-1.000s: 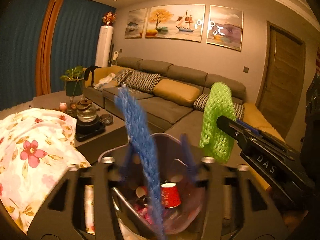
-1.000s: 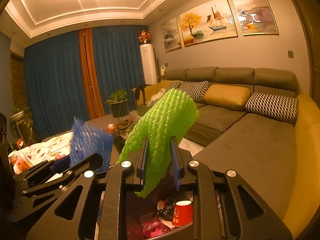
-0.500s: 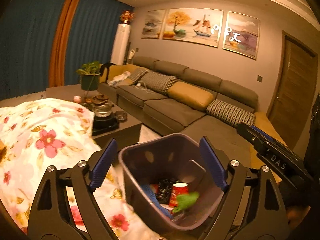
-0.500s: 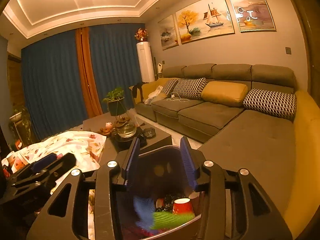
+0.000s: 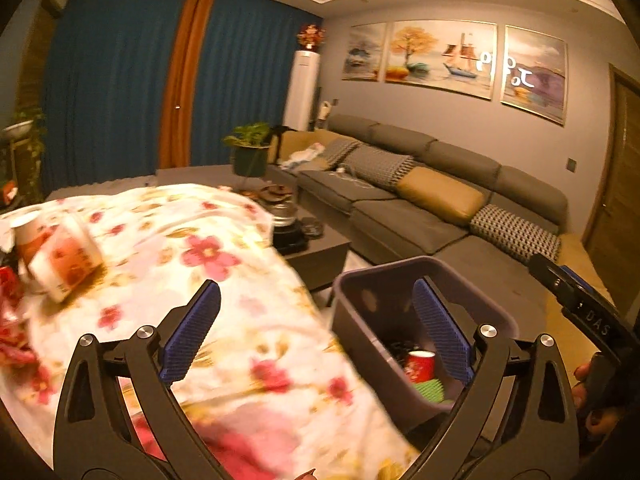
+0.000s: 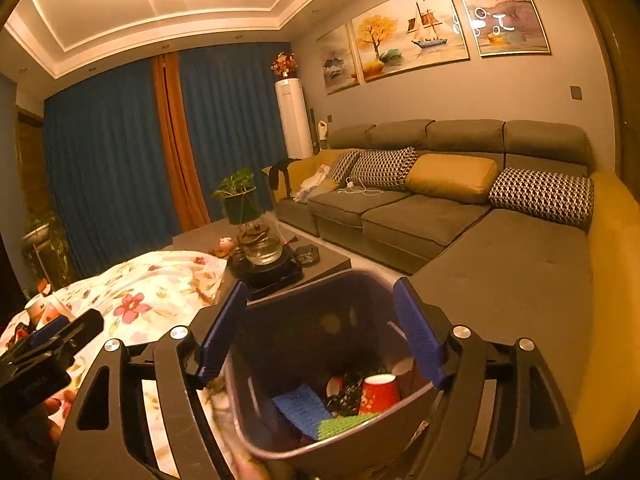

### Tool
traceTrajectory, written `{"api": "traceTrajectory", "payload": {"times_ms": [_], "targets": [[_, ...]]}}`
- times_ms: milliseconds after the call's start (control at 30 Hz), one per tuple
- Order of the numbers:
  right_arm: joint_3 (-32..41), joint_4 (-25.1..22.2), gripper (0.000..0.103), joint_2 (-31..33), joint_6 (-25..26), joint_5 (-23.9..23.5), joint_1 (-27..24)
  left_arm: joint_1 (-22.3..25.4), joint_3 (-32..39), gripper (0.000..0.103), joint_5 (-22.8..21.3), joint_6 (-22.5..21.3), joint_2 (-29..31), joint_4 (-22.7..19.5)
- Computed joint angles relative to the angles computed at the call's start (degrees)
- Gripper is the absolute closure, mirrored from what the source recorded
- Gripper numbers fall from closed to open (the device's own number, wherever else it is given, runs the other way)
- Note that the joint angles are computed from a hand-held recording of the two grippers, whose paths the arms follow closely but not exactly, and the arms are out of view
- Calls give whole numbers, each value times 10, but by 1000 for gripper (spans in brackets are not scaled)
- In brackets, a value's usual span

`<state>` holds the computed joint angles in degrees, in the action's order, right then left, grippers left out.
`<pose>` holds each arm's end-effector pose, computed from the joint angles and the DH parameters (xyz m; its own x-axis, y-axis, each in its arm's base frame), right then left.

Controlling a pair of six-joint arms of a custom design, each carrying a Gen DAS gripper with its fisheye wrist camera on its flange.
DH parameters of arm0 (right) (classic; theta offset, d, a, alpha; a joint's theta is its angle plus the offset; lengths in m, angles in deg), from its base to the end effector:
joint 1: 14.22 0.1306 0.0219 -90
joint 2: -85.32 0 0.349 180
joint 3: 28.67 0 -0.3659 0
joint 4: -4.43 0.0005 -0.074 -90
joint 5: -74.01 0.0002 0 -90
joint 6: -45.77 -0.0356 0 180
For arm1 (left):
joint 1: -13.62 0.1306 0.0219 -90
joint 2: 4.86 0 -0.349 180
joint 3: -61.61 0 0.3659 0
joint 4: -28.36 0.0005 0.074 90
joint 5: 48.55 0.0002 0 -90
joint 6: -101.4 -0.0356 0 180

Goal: Collect trash
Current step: 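Open the right tool over the grey bin to drop the green foam net, then move both open tools back over the trash on the bed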

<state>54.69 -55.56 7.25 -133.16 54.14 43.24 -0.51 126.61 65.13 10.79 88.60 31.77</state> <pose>0.2749 0.3676 0.2711 -0.1960 0.3246 -0.9253 0.5236 0.8325 0.1811 0.4436 -0.1269 0.2593 -0.4044 0.1119 -0.9077 0.5807 0.7981 -0.1604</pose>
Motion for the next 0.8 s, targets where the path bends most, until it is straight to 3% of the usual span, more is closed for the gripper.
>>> {"api": "traceTrajectory", "payload": {"times_ms": [200,267,533,633,800], "targets": [[23,45,29,22,35,-5,14,54,-32,8,-12,-5,-33,9],[34,84,29,35,76,-8,19,73,-41,8,-16,-6,-43,11],[117,284,29,112,320,-56,27,186,-58,8,-28,-9,-65,10],[161,330,29,147,380,-83,27,226,-51,8,-24,-9,-61,1],[251,361,29,214,452,-132,28,288,-42,8,-13,-13,-56,-1]]}}
